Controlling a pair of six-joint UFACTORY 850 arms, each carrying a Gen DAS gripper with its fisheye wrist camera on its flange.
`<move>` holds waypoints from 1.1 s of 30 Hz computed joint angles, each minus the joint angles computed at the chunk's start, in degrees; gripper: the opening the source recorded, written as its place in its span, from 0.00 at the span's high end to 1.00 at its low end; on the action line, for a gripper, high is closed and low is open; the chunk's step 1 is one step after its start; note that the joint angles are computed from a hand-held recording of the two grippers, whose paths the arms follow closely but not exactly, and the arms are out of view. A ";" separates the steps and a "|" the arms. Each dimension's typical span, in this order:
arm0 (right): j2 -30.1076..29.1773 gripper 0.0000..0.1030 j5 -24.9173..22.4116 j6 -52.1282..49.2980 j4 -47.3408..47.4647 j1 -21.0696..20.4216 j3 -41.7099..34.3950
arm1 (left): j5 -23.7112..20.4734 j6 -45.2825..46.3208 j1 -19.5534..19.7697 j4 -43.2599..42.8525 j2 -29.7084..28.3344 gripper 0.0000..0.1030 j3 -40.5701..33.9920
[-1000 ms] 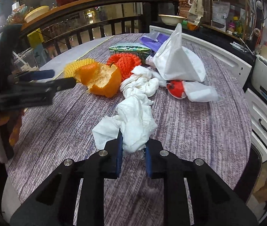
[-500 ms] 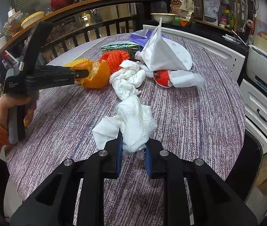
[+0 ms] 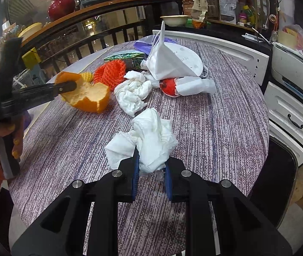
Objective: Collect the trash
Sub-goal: 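Carry the tissues and orange peel over the trash bin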
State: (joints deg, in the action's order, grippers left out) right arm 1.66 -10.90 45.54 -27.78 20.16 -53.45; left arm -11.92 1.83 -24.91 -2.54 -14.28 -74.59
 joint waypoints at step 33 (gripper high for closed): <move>4.83 0.72 -0.41 30.85 -21.05 -22.71 15.38 | -1.28 43.42 -16.62 -41.13 -1.33 0.84 -3.14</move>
